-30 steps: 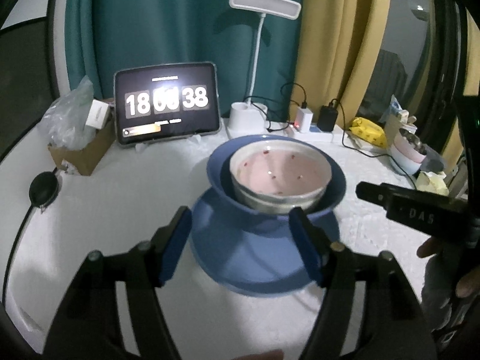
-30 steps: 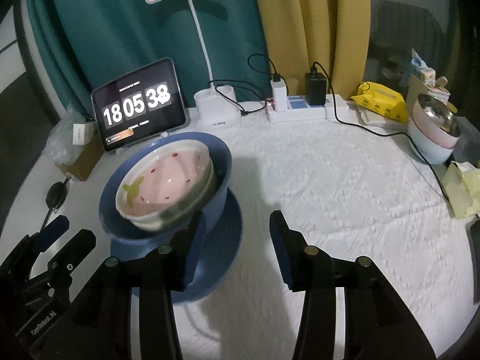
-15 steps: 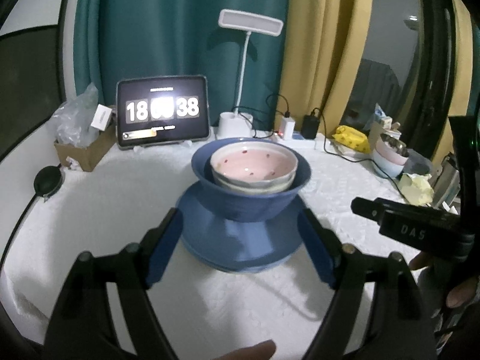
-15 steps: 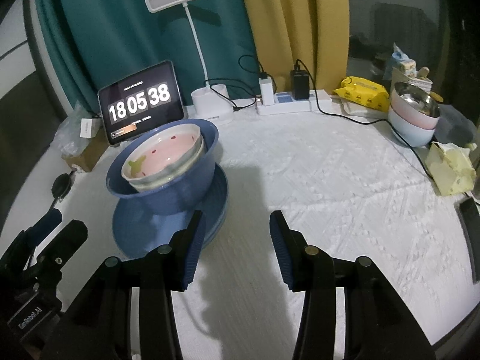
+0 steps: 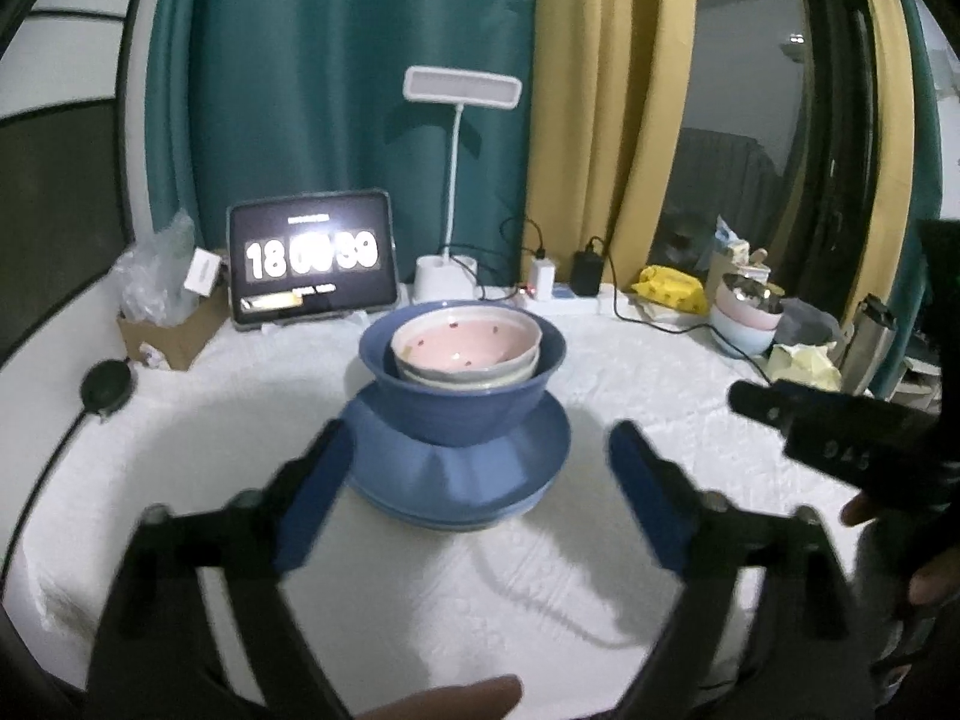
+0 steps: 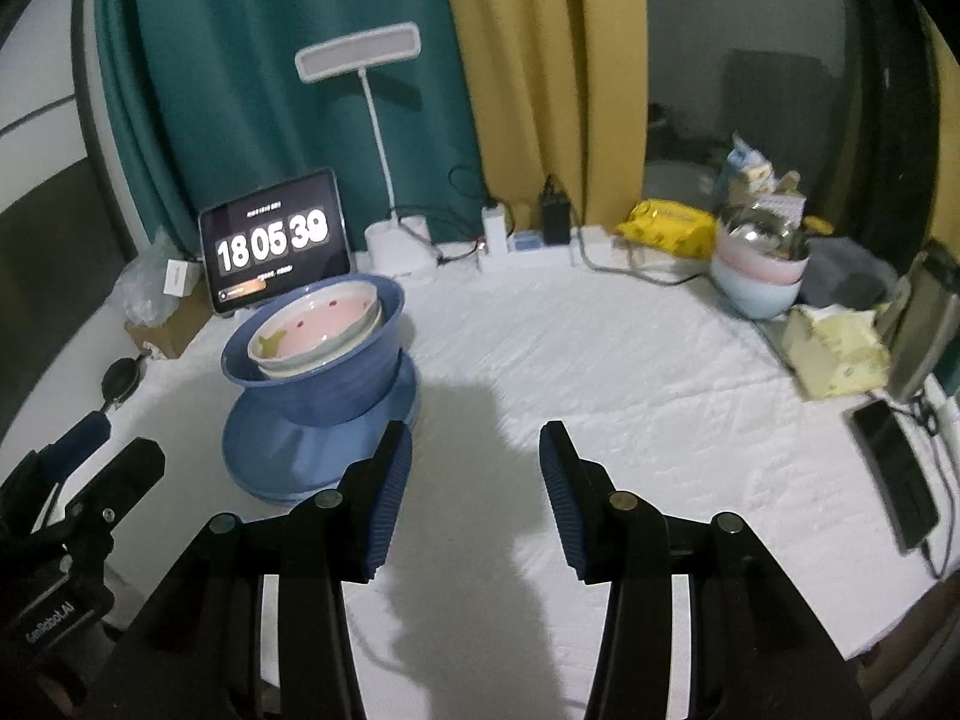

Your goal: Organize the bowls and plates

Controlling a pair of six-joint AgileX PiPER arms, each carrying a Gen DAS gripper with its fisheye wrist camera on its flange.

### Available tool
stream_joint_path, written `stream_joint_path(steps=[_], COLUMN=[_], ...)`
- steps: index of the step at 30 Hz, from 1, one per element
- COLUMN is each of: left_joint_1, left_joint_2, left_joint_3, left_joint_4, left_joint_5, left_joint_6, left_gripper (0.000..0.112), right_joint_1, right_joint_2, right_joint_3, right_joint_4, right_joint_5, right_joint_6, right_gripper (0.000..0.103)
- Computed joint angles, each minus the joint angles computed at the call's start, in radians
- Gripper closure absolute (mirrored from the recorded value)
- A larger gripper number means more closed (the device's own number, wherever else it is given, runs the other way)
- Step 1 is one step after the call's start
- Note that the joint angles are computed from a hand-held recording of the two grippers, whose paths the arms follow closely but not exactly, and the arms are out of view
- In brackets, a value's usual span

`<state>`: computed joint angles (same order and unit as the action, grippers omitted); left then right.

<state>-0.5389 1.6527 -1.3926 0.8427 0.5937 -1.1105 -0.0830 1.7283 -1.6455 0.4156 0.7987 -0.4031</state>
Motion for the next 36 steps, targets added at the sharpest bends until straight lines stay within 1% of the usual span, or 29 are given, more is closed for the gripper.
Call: stream_joint_path(steps=[6,10,15,25,33,36], left_joint_1=[-0.055,-0.085,-0.142,-0.215,-0.251,-0.279], left_joint_2=[-0.047,-0.081,-0.114,-0.147,-0.172,-0.178], left_joint_3=[0.014,0.013,-0.009,-0.054,-0.072,-0.082], left_joint_4=[0.113,0.146,0.201,0.228,0.233,0.261], left_joint_5=[0.055,0.081,0.141,0.227,0.265,0.293], left_joint_6=[-0.086,-0.088,-0.096,-0.084,-0.068,-0.066], left_gripper=[0.017,0.016,0.016,0.016,0.016,0.016], right_joint_1=[-0.044,-0.075,-0.108,-0.180,-0.229,-0.241], right_joint_2=[-0.074,-0.119,-0.167,-0.249,-0.294,-0.303], right_joint_3=[0.030,0.039,0.045,0.054,0.047,0.037], right_joint_4=[0.047,0.081,0.115,0.188,0.236,0.241], right_joint_5=[0.003,0.011,0.018,0.032,0.045,0.054], right_joint_6=[-0.043,-0.076,-0.110,-0.173,-0.209,-0.207], right_gripper=[0.056,0.056,0.056,0.056,0.055,0.055])
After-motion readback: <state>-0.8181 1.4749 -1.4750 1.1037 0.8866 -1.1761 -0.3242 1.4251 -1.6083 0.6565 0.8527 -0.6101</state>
